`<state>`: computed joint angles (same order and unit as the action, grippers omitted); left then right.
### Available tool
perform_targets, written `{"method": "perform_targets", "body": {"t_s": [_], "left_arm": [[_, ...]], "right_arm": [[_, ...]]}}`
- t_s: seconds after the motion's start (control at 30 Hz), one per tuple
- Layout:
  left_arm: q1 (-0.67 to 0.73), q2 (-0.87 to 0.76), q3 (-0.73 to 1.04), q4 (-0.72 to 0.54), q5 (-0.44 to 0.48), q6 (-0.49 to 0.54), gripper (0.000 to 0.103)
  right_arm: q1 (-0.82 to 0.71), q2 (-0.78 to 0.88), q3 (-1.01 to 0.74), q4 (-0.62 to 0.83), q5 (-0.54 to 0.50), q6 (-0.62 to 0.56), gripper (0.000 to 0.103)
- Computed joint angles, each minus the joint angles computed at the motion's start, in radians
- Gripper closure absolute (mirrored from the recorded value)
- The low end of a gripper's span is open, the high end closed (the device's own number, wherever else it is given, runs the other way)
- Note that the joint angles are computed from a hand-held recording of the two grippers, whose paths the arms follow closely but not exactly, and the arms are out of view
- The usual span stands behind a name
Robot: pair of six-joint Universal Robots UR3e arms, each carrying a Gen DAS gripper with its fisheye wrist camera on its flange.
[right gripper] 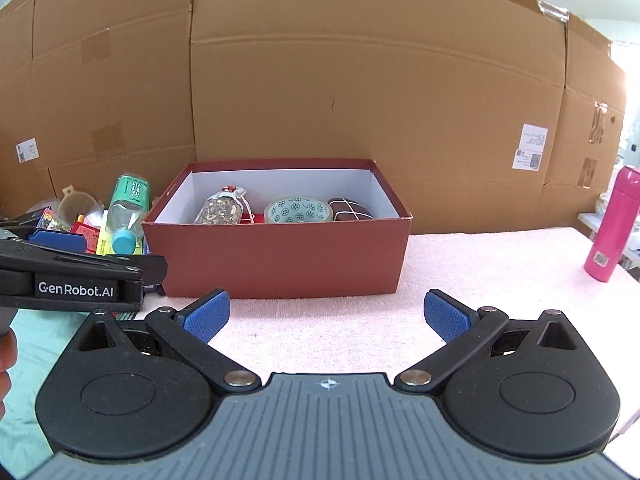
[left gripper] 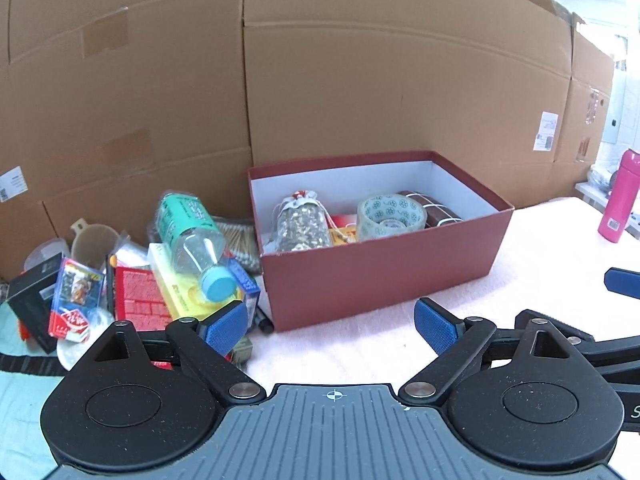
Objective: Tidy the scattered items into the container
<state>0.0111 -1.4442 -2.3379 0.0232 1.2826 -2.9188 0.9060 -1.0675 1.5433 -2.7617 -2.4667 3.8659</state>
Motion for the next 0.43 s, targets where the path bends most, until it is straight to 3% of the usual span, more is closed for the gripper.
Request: {"method": "perform_targets", "body": {"t_s": [0.43], "left_arm": [[0.096,0.161,-0.07,-0.107,-0.095,0.05,0.007]], "right_arm": [[0.051,0.018,-0.063,0.095,-0.034,0.054,0.0]]}}
